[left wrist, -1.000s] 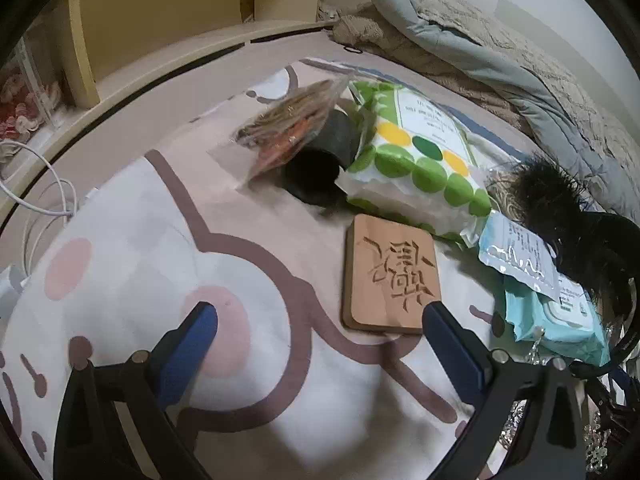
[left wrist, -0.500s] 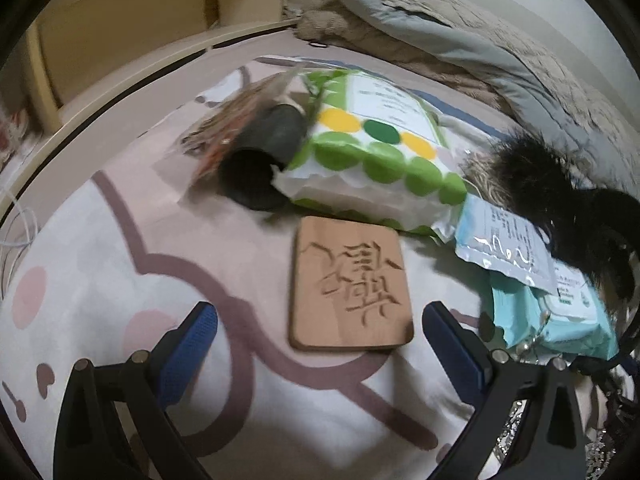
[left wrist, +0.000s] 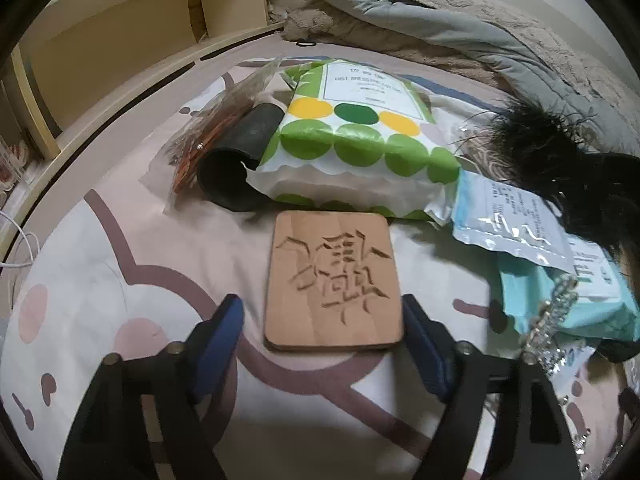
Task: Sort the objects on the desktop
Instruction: 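Grasp the carved wooden coaster with the left tool while the right tool grasps the clear nail-tip case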
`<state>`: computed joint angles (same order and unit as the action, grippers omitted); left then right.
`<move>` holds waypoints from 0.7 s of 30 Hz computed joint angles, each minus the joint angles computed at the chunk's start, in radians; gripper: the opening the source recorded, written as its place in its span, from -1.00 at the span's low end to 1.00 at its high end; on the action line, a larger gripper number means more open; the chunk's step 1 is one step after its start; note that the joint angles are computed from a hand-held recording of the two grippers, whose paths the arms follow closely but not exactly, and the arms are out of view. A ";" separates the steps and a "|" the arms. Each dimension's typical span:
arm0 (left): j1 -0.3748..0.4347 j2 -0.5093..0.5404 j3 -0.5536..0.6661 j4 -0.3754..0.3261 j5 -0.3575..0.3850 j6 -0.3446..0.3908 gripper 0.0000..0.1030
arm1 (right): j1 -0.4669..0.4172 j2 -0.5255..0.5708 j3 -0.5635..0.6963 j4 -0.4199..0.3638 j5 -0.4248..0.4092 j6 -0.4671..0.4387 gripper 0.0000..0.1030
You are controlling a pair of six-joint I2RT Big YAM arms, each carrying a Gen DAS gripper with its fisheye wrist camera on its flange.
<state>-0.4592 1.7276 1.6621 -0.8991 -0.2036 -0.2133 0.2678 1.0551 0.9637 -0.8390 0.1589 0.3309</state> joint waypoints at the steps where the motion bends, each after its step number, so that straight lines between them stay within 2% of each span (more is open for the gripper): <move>1: -0.001 -0.006 -0.006 -0.001 0.002 -0.001 0.39 | 0.003 -0.009 -0.003 -0.008 -0.005 0.005 0.47; 5: -0.005 -0.034 -0.038 -0.008 0.015 -0.006 0.27 | 0.022 -0.039 -0.013 -0.048 -0.004 0.019 0.47; 14: -0.004 -0.112 -0.117 -0.013 0.088 -0.039 0.26 | 0.099 -0.138 -0.046 -0.166 0.018 0.099 0.47; 21: -0.025 -0.181 -0.183 -0.053 0.101 -0.074 0.26 | 0.174 -0.234 -0.082 -0.268 0.044 0.200 0.47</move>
<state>-0.4845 1.5462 1.4788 -0.9520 -0.1022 -0.2874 0.4415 0.8215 0.8814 -1.1069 0.2027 0.5310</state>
